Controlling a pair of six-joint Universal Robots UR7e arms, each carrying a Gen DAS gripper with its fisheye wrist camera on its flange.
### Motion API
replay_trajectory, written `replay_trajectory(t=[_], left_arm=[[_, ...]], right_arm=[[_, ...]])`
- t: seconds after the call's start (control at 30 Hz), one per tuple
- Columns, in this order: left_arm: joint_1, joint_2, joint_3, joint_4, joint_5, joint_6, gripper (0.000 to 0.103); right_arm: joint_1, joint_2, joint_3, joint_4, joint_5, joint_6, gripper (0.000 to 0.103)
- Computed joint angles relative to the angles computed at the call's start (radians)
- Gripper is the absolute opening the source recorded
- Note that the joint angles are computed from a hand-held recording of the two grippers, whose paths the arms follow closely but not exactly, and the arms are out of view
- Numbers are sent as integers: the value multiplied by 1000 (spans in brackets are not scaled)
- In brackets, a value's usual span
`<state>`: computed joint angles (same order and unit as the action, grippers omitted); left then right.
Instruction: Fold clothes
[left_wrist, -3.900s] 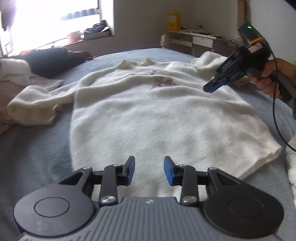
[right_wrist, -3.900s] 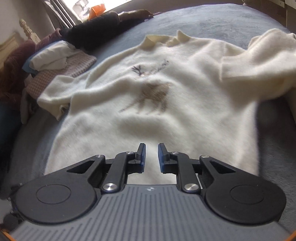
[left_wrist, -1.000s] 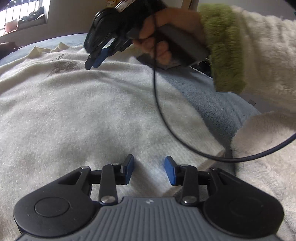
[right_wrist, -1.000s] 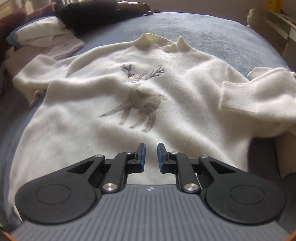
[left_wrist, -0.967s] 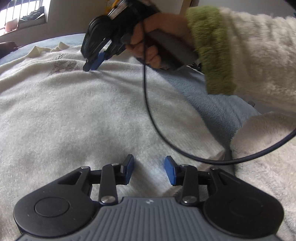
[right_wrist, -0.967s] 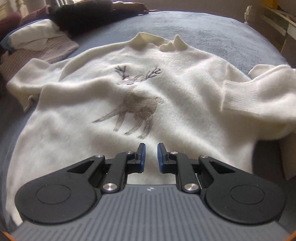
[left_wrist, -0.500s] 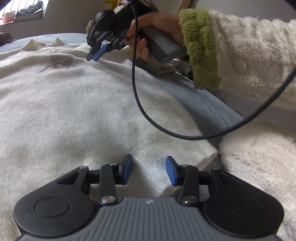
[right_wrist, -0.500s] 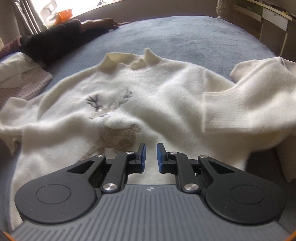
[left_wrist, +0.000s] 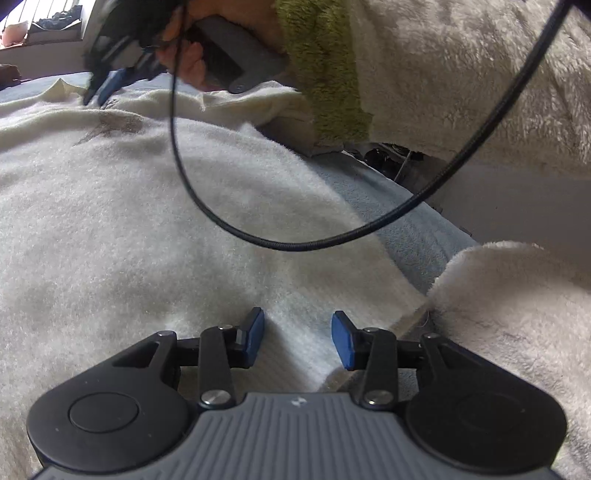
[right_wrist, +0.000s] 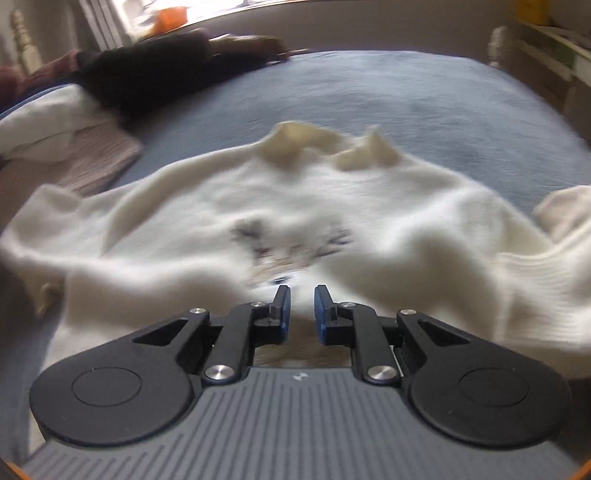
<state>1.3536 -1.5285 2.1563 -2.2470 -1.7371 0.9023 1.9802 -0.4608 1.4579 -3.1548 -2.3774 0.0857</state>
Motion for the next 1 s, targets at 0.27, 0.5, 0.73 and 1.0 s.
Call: replay_trajectory(t=[0.27, 0.5, 0.73, 1.0], left_arm=[[-4, 3, 7, -14, 1, -3, 42], [5, 14, -1, -5, -18, -6, 43], [-1, 7, 3, 3, -9, 21, 46], [4, -4, 5, 13, -15, 28, 46]], right_arm=[[-63, 181, -324, 114, 92, 72, 8], [-16, 134, -287, 234, 222, 43, 14], [-82, 318, -617, 284, 273, 73, 13], [-50, 168, -389, 328, 381, 45, 16]])
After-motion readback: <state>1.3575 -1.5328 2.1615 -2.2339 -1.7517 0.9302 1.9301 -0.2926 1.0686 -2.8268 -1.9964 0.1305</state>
